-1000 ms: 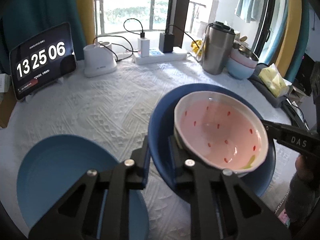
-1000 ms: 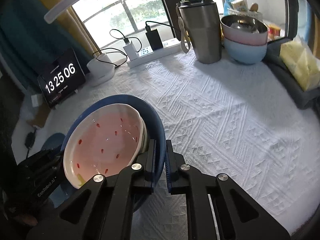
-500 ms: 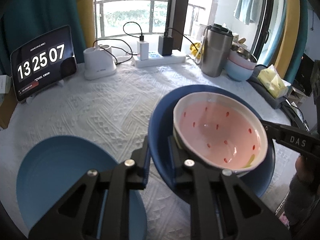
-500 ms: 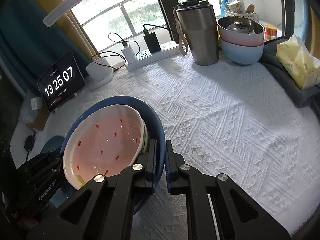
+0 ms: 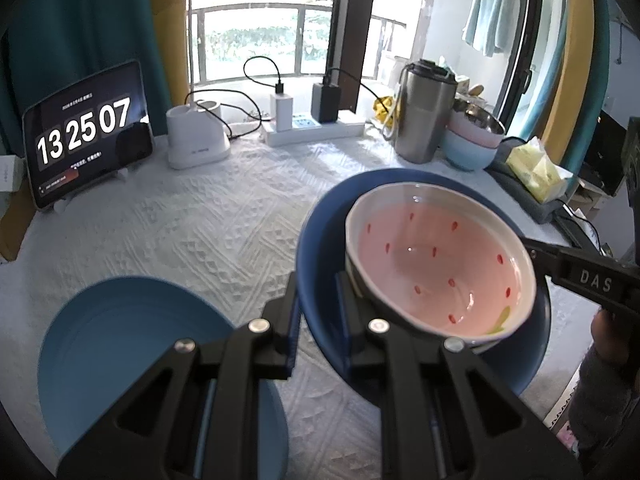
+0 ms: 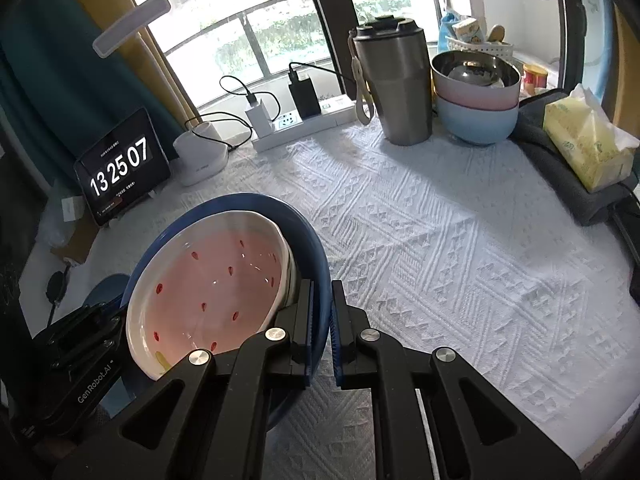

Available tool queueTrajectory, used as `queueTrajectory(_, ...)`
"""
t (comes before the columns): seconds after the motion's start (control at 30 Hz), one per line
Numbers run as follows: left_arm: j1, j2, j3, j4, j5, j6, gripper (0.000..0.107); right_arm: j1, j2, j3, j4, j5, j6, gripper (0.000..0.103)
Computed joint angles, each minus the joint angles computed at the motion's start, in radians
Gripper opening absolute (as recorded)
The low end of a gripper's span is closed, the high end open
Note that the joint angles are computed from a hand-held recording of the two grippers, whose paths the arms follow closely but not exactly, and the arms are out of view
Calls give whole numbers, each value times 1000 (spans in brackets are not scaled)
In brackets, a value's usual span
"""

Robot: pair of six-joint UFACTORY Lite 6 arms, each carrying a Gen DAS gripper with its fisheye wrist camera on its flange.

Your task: Organize plates and bowls

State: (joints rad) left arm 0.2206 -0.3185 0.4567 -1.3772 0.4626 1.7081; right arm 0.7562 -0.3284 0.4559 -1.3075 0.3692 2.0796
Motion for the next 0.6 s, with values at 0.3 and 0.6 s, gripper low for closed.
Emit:
queueTrajectory(0.3,67,-78,-15,79,59,-55,15,67,-30,26,83,70,-65,11)
queueTrajectory(0.6,150,-121,-7,133,126,-82,15,118,-28,71,133,121,-113,11)
